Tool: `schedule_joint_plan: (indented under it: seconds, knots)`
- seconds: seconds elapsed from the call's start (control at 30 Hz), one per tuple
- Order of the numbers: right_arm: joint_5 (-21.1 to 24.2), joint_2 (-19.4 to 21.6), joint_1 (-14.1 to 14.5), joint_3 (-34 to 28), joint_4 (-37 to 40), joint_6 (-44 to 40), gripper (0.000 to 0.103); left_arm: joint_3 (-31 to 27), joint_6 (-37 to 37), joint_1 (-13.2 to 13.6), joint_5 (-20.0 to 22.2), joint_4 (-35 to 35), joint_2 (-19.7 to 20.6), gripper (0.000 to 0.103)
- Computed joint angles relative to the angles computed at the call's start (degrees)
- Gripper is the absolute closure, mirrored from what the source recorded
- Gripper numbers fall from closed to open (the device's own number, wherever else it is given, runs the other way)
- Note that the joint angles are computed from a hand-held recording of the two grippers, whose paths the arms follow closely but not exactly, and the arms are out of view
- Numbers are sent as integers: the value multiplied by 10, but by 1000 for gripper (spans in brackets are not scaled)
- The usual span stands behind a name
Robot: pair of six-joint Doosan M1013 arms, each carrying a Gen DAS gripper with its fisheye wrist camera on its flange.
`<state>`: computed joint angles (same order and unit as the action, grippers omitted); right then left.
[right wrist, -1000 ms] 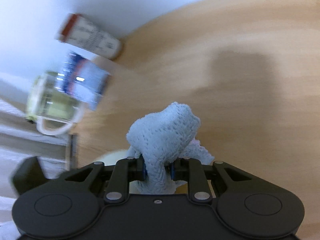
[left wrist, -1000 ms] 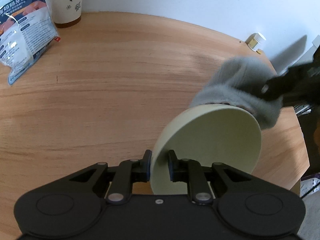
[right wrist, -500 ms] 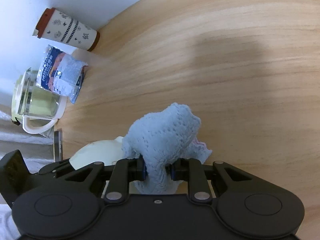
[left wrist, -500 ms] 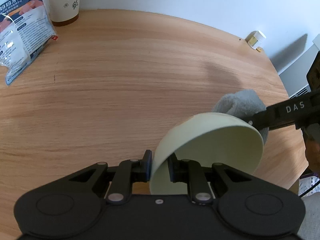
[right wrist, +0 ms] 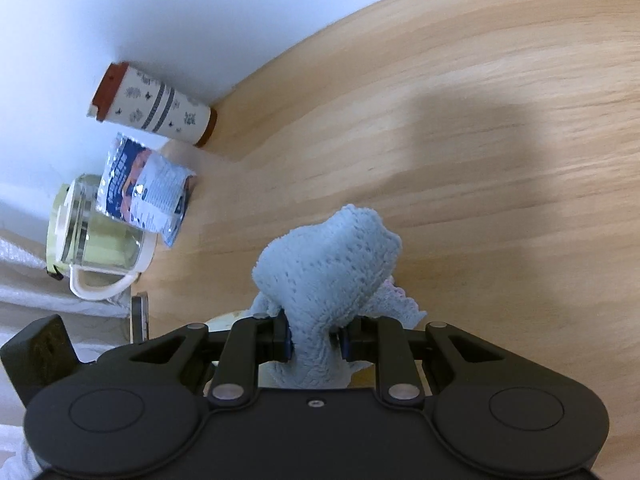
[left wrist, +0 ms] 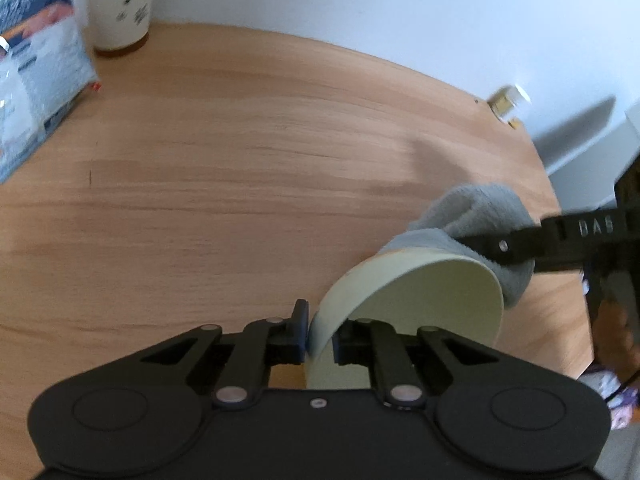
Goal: Clean bowl
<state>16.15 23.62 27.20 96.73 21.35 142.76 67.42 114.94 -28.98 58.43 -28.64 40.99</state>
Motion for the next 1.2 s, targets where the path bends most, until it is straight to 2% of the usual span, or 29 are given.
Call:
schedule_joint_plan:
  seconds: [0.17,0.27,0.43,0.5,0.67,0.8,0.83,0.93,1.2]
  knots:
    - [-15,-1,-7,7,27,-23,78,-8,-17,1,8,-5,7,97]
    - [-12,2,-12,3,24,-25,78,-15,-13,0,12,8,11,96]
    - [-7,7,-18,-1,60,-72,78,-25,-17,0,21,8,18,96]
    - [1,9,-17,-7,12,-34,78,-29,-12,-1,27,8,20,96]
    - [4,8,-16,-8,-32,17,78,-43,-1,-3,46,13,27,96]
    - [2,4,-12,-3,-105,101,78,-51,-5,-6,56,22,30,96]
    - [-2,0,-10,1,-150,150,78,-52,-4,-5,59,24,30,96]
    - [2,-7,-8,6,-216,220,78,-54,-11,-7,67,28,30,96]
    - [-3,-26,-10,31,-295,303,78,-29,-54,-15,83,50,10,95]
